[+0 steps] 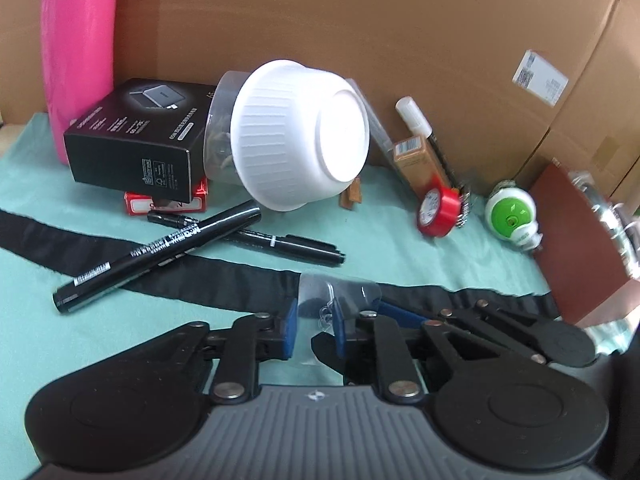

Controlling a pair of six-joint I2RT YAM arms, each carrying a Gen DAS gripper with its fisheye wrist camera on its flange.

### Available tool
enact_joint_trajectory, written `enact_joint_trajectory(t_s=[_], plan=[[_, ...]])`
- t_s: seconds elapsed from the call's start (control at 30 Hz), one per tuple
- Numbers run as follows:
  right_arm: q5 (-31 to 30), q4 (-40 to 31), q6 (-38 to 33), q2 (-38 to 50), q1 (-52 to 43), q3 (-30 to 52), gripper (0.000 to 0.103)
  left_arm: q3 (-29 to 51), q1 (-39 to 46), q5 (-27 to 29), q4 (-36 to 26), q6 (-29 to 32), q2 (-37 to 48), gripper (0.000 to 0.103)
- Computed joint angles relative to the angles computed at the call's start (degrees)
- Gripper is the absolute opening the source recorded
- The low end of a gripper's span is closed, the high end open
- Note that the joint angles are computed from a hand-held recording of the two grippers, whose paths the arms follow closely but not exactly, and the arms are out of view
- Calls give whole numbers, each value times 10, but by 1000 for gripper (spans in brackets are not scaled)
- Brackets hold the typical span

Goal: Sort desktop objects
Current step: 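Close both grippers on the clear printed plastic sheet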

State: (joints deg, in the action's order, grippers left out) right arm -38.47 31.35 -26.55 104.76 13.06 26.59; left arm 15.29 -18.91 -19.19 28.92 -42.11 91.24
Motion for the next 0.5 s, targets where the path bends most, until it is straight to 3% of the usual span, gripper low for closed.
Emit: enact_joint_trajectory(t_s=[0.3,0.5], plan=[[-44,27,-21,-70,-72,-57,40,46,-89,-58,-77,-37,-48,14],[-106,32,-45,-135,-177,-81,40,112,-147,-87,-99,-18,-47,14]])
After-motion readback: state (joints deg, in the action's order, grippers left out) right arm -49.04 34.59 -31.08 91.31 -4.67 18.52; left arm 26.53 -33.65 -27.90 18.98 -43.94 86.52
